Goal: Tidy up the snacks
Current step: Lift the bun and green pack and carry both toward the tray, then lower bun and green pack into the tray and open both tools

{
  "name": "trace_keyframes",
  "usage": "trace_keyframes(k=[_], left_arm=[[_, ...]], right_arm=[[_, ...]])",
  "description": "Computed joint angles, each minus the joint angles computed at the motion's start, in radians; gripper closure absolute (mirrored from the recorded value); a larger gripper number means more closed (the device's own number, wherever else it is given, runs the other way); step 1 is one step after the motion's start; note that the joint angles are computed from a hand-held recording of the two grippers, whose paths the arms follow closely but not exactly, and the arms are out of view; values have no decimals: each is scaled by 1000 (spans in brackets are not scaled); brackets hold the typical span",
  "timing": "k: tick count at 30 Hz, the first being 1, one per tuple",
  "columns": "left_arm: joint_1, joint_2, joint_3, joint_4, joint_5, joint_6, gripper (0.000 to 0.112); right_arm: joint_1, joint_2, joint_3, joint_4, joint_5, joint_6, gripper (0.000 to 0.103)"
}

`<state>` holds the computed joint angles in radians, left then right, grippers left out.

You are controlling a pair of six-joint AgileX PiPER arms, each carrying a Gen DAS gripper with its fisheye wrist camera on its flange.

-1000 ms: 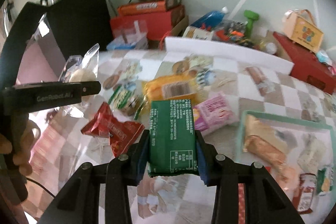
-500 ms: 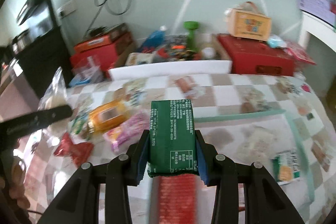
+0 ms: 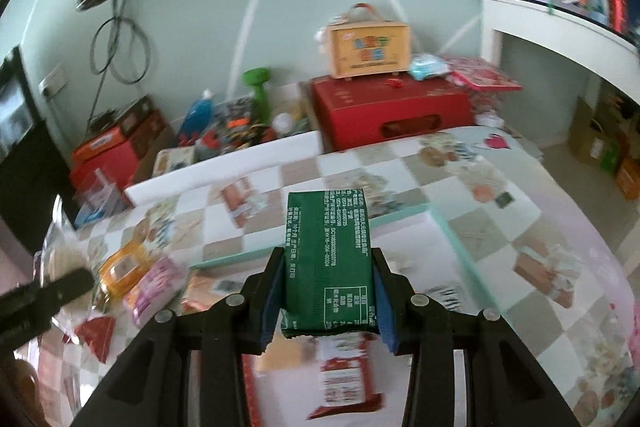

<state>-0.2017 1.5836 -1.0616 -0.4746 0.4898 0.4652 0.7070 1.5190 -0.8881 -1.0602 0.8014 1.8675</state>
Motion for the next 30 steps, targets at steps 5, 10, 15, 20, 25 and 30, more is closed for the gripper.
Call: trace_keyframes(k=[5, 10, 15, 20, 25, 30], left_arm=[[-84, 1, 13, 23, -20, -10, 58], [-174, 29, 15, 74, -34, -54, 58], [-243, 58, 15, 158, -45, -135, 58], [-267, 84, 11, 233, -45, -212, 58], [-266, 118, -3, 301, -27, -284, 58], [-269, 151, -16, 356, -7, -337, 58]], right_arm=[[-44, -80, 77, 1, 28, 39, 61], [-93, -141, 140, 8, 27, 61, 61], [-141, -166, 187, 3, -15, 81, 61], [-208, -129, 197, 6, -114, 66, 61], [-252, -62, 186, -26, -207, 76, 61], [-293, -7, 174, -64, -285, 93, 61]])
